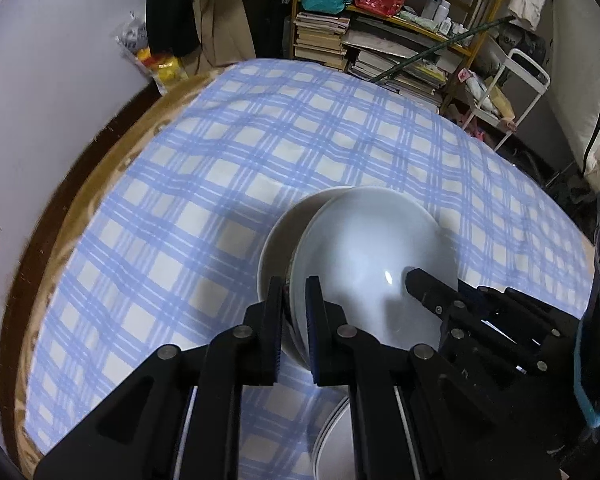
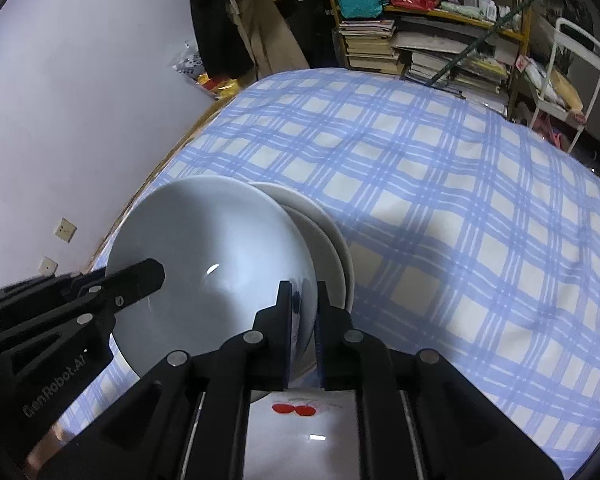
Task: Organize plates and bowls
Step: 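Lower the white bowl into the nested bowls with both tools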
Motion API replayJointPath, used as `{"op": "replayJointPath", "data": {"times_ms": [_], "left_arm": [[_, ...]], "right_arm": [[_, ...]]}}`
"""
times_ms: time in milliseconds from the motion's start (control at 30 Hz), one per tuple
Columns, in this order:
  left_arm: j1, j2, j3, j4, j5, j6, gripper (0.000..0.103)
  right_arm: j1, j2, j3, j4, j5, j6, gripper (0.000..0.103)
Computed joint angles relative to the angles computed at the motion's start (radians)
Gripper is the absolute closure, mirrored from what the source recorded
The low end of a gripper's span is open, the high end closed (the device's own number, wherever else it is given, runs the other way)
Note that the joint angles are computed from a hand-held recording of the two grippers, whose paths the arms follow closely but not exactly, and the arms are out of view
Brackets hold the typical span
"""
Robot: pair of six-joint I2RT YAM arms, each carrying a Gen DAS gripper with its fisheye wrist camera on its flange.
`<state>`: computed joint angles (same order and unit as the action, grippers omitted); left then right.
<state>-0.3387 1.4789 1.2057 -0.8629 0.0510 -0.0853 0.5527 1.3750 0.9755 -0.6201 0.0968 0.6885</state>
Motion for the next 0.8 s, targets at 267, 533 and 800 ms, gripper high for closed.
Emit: {"op": "replayJointPath", "data": {"times_ms": [267,533,800], "left_arm": [[0.016,0.016,-0.019,0.030,0.038,0.002,0.094],[0.017,0.017,-0.036,0.039,0.040,0.001,0.094],[0.014,0.010,-0.044,0.043,0.026,-0.002,0.094]], "right_arm": [[0.004,0.027,0.011,0.006,0.032,-0.009,0.091],[0.036,0.029,0.000,0.019,0.101,0.008,0.091],[0.060,0.019,-0.046,0.070,0.134,0.021,0.091]]}}
